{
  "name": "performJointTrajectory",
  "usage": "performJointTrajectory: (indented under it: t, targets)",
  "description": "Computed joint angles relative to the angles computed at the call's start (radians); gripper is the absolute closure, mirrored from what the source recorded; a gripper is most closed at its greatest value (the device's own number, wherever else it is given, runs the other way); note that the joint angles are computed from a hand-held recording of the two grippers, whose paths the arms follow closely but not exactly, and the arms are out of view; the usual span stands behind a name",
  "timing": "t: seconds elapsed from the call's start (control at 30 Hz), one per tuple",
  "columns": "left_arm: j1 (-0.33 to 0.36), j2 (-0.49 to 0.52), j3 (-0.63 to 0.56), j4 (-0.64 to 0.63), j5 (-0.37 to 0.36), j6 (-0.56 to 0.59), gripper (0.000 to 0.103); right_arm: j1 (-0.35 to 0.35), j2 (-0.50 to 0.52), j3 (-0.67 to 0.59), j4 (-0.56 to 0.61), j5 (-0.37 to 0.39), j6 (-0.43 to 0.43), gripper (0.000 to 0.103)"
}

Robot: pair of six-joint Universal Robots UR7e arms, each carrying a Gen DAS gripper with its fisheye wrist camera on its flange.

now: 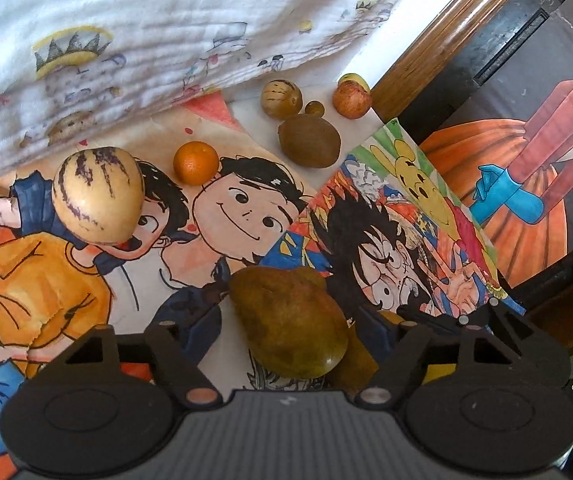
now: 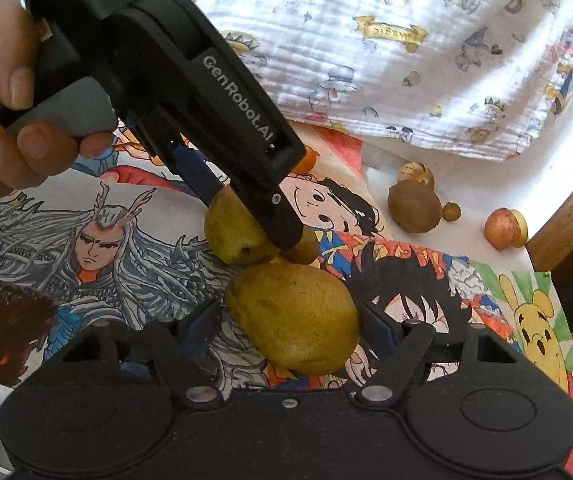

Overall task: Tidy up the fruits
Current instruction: 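Close the left tool on the brown pear while the right tool closes on the green-yellow pear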

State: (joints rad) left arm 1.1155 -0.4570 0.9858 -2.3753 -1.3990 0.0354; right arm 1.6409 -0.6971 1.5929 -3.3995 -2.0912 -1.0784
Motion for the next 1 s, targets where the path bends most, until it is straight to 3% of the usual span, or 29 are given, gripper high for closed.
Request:
performJointTrajectory:
  t: [0.23, 0.6, 0.8, 1.0]
  targets:
    - [0.001, 0.002, 0.002, -0.008, -0.007, -0.006, 0.035, -0.001, 0.017, 0.001, -0.071, -0.02, 0.01, 0.039]
    - [0.012, -0.053, 0.104, -0.094, -0.039, 0.012, 0.039, 0.006, 0.055, 0.042, -0.26, -0.027, -0.059, 0.041]
    - [0.015, -0.101, 0.19, -0.169, -0.034, 0.039, 0.039, 0.005, 0.027, 0.088, -0.254, -0.005, 0.009, 0.041]
    - [0.004, -0.145, 0.262, -0.23, 0.031, 0.074, 0.04, 0.006, 0.004, 0.117, -0.224, 0.012, 0.071, 0.041]
